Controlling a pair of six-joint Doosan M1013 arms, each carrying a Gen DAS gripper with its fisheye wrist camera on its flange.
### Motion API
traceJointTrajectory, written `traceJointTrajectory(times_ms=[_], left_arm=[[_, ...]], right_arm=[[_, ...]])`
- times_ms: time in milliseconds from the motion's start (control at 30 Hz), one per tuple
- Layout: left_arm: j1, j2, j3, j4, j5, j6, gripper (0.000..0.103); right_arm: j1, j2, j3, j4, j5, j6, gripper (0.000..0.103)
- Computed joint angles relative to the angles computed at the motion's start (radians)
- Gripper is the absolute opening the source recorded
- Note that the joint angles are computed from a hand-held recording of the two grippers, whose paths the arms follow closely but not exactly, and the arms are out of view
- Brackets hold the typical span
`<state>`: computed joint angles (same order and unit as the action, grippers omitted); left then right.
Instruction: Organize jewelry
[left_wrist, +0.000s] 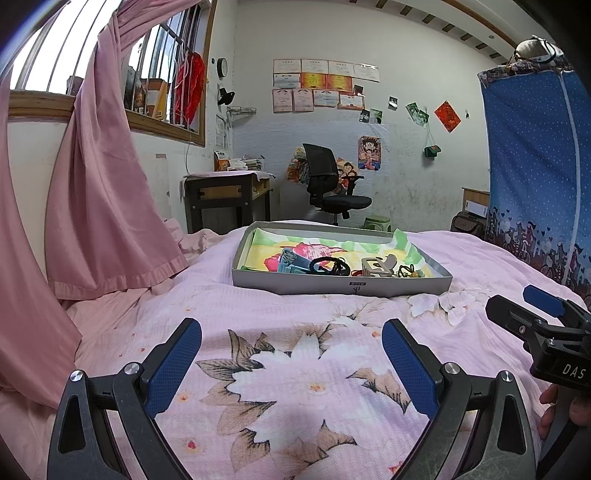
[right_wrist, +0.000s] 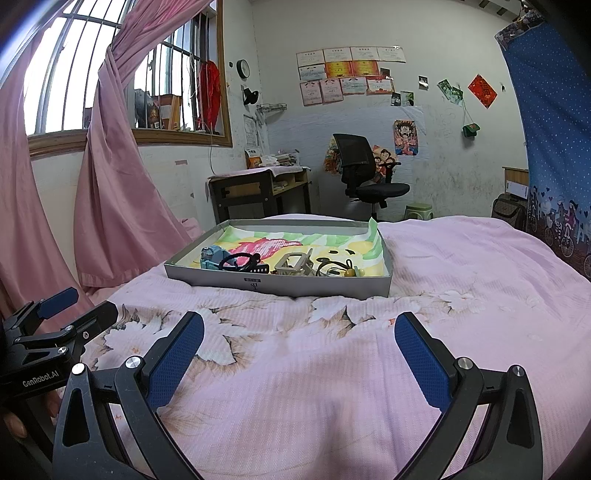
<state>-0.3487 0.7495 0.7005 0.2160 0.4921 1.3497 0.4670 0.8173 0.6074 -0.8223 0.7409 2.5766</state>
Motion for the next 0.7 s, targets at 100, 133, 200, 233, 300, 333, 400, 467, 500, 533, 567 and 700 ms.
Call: traceJointTrajectory(times_ms=[100, 133, 200, 233, 300, 333, 400, 467, 500, 533, 567, 700], left_arm=[[0.0, 0.0, 0.0, -0.004, 0.001, 0.008, 0.099], [0.0, 0.0, 0.0, -0.004, 0.0, 0.01, 0.099], [0.0, 0.0, 0.001, -0.006, 0.0, 0.01, 0.099], [-0.001, 0.0, 0.0, -0.005, 0.001, 0.008, 0.099], [-0.001, 0.0, 0.001, -0.003, 0.001, 0.007, 0.099], [-0.001, 0.0, 0.001, -0.003, 0.001, 0.007, 0.099], [-0.001, 0.0, 0.002, -0.003, 0.0, 0.007, 0.099], [-0.001, 0.0, 0.001, -0.005, 0.001, 0.008, 0.099], [-0.001, 0.0, 0.001, -0.003, 0.001, 0.006, 0.099], [-0.001, 0.0, 0.0, -0.005, 0.002, 0.008, 0.099], [-0.001, 0.0, 0.0, -0.004, 0.002, 0.008, 0.099], [-0.001, 0.0, 0.001, -0.003, 0.001, 0.008, 0.099]], right_arm=[[0.0, 0.0, 0.0, 0.0, 0.0, 0.0, 0.102], [0.0, 0.0, 0.0, 0.0, 0.0, 0.001, 0.102], [0.0, 0.0, 0.0, 0.0, 0.0, 0.001, 0.102], [0.0, 0.0, 0.0, 0.0, 0.0, 0.0, 0.102], [0.0, 0.0, -0.001, 0.001, 0.0, 0.0, 0.102], [0.0, 0.0, -0.001, 0.001, 0.0, 0.0, 0.102], [0.0, 0.0, 0.0, 0.0, 0.0, 0.0, 0.102], [0.0, 0.0, 0.0, 0.0, 0.0, 0.0, 0.102], [0.0, 0.0, 0.0, 0.001, 0.0, 0.0, 0.102], [0.0, 0.0, 0.0, 0.001, 0.0, 0.0, 0.102], [0.0, 0.0, 0.0, 0.001, 0.0, 0.0, 0.102], [0.0, 0.0, 0.0, 0.0, 0.0, 0.001, 0.102]])
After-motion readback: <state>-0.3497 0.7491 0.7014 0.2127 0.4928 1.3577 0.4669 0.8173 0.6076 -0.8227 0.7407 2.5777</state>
